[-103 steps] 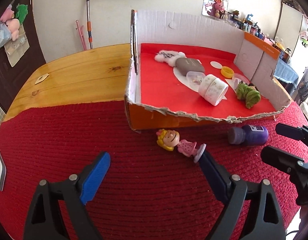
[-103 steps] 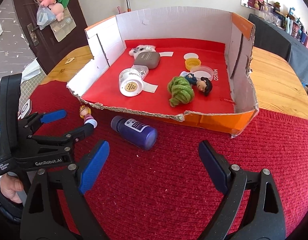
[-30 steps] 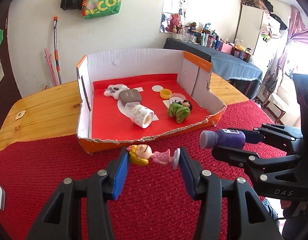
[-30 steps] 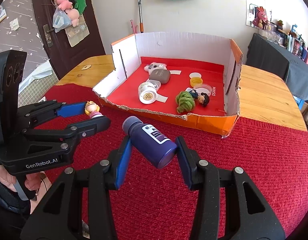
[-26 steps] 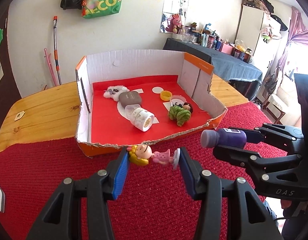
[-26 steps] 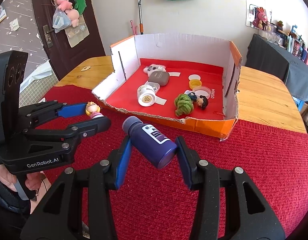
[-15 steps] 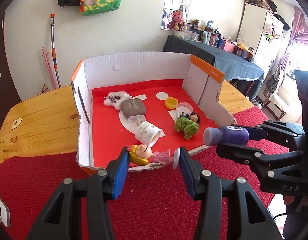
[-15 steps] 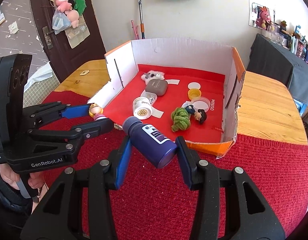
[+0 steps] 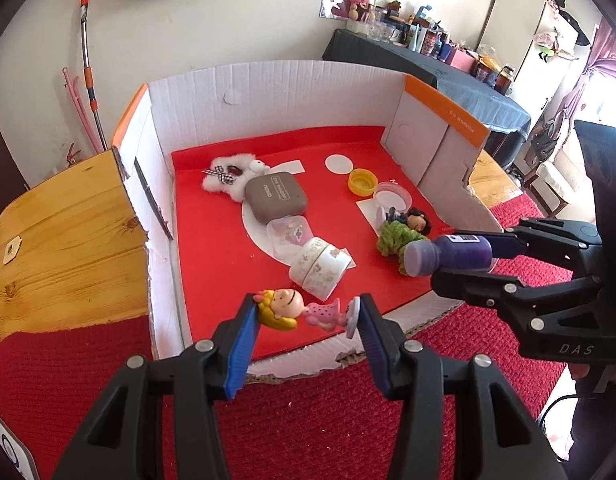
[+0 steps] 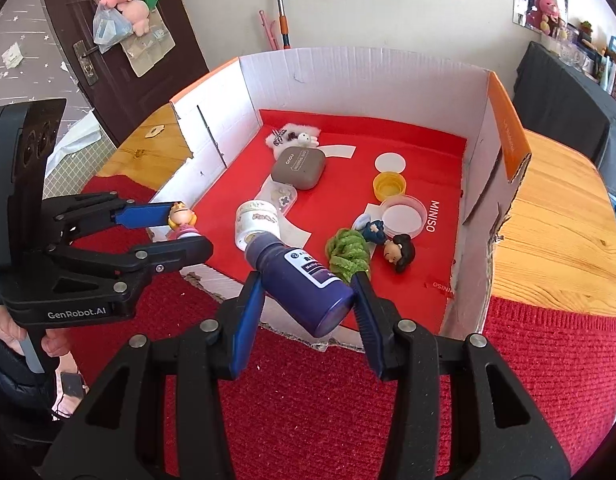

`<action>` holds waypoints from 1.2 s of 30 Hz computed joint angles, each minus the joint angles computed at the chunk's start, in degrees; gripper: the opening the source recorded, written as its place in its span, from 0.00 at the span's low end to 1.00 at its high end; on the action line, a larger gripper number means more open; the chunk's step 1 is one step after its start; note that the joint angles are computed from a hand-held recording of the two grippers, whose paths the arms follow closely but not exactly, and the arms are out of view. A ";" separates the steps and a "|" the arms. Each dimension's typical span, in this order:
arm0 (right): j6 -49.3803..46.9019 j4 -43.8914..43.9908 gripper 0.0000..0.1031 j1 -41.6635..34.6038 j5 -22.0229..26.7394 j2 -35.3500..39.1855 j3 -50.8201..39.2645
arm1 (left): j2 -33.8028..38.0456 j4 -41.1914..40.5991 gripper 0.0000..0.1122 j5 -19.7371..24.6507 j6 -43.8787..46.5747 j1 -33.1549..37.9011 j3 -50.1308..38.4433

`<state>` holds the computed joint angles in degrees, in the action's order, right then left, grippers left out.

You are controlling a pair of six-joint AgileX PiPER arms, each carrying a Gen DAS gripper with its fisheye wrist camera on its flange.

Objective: Organize objects
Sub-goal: 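Lift and carry the purple bottle with the right tool while the left carries the doll into the box, then lower and release the purple bottle with the right tool while the left releases the doll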

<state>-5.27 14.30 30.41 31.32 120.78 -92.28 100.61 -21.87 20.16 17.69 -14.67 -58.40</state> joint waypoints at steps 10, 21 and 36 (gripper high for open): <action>-3.97 4.24 0.42 -1.95 10.60 6.88 -10.59 | 3.87 -0.35 0.46 5.80 3.68 0.36 -4.52; -1.48 1.13 0.42 -2.23 18.19 13.30 -20.34 | 8.68 -2.84 0.46 6.95 5.29 0.58 -8.25; 7.55 -10.45 0.41 -0.86 12.59 13.37 -19.19 | 10.64 3.37 0.46 -0.94 -4.26 -1.17 -8.13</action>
